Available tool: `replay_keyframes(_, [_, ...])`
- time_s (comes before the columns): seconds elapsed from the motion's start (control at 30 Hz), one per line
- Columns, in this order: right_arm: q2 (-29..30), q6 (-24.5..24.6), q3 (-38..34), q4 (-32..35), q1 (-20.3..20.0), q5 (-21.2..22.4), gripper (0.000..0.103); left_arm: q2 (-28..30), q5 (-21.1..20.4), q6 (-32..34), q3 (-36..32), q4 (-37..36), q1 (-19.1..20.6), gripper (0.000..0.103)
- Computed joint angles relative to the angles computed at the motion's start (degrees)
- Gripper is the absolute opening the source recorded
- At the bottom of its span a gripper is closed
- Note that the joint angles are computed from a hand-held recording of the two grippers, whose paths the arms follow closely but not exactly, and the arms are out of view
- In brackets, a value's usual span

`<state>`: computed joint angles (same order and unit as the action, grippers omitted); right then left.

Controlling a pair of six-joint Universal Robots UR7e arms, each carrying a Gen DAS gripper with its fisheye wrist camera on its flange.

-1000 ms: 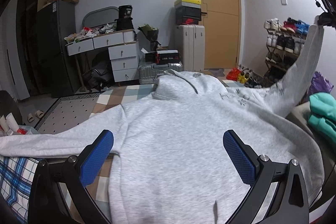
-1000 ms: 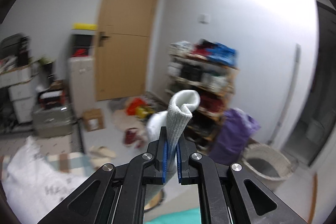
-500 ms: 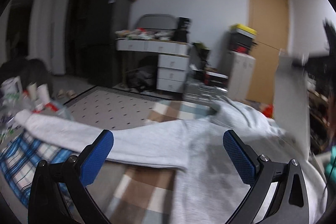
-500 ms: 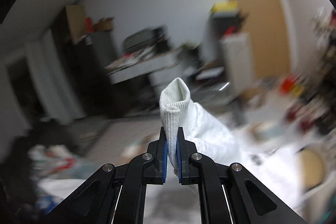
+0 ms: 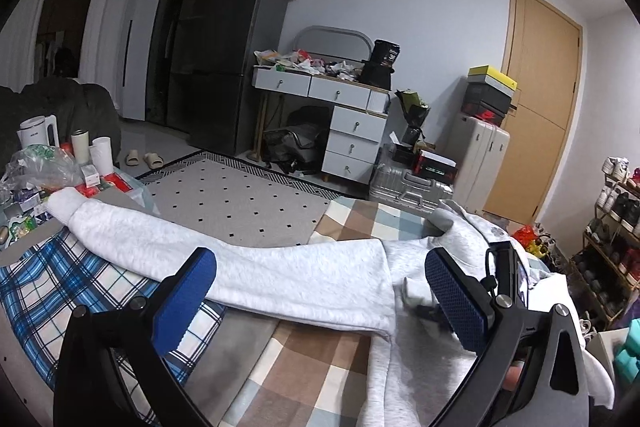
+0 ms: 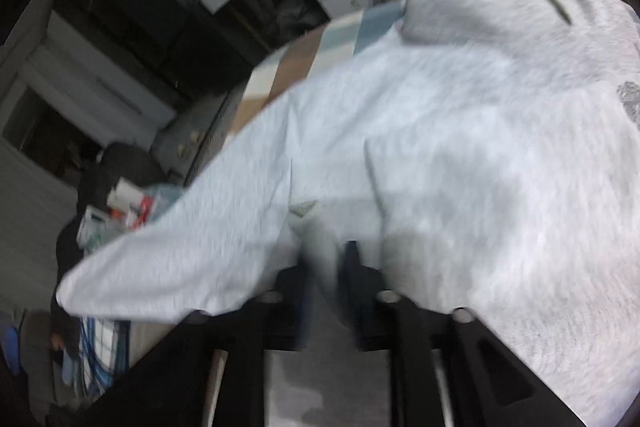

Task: Fold large clothes
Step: 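Carry the held sleeve across the hoodie body and release it with the right gripper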

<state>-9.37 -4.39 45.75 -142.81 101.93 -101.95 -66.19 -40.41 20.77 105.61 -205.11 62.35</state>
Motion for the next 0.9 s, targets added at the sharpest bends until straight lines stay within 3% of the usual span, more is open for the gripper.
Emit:
replay_keyframes(0.03, [-1.2, -0.5, 2.5, 0.6, 0.6, -0.2, 0.069, -0.3, -0.2, 0.4, 0.3, -0.2, 0.0, 0.102])
replay_keyframes(0.07, [-3.7, -3.4, 7.0, -1.1, 0.5, 1.9, 0.072, -0.3, -0.3, 0.5, 0.3, -0.3, 0.0, 0.102])
replay_keyframes(0.13, [-7.2, -6.2, 12.0, -1.3, 1.0, 1.6, 0.072, -0.7, -0.7, 0.3, 0.8, -0.3, -0.1, 0.102])
replay_keyframes(0.2, [-12.1, -7.8, 19.1, -5.8, 0.9, 0.9, 0.072, -0.8, -0.7, 0.3, 0.9, -0.2, -0.1, 0.102])
replay_keyframes(0.23, [-14.2, -8.3, 21.9, -9.2, 1.1, -2.1, 0.072, -0.8, -0.6, 0.4, 0.9, -0.1, -0.1, 0.102])
replay_keyframes(0.3, [-15.2, -9.3, 22.8, -14.3, 2.1, -13.5, 0.072, -0.6, -0.4, 0.4, 0.8, 0.4, -0.1, 0.102])
replay_keyframes(0.47, [-11.5, -21.6, 17.2, -29.0, -0.8, -42.6, 0.069, 0.7, 1.3, 1.7, 0.3, 0.2, -0.5, 0.102])
replay_keyframes(0.53, [-10.9, -20.7, 15.5, -26.6, -2.4, -47.0, 0.058, 1.5, 2.2, 3.2, 0.1, -0.8, -0.8, 0.102])
replay_keyframes(0.63, [-13.8, -14.8, 19.7, -21.4, -5.5, -47.2, 0.049, 2.5, 3.2, 5.0, -0.4, -1.0, -0.9, 0.102])
replay_keyframes(0.67, [-15.3, -15.5, 22.2, -23.9, -5.8, -45.0, 0.049, 2.7, 3.4, 5.3, -0.6, -0.7, -0.9, 0.102])
replay_keyframes(0.8, [-15.7, -21.1, 23.2, -25.0, -4.9, -44.8, 0.048, 3.1, 4.4, 6.1, -0.4, -0.3, -1.2, 0.102])
replay_keyframes(0.9, [-18.4, -21.4, 26.5, -27.7, -4.6, -36.6, 0.052, 3.5, 5.1, 7.1, -0.5, -0.4, -1.5, 0.102])
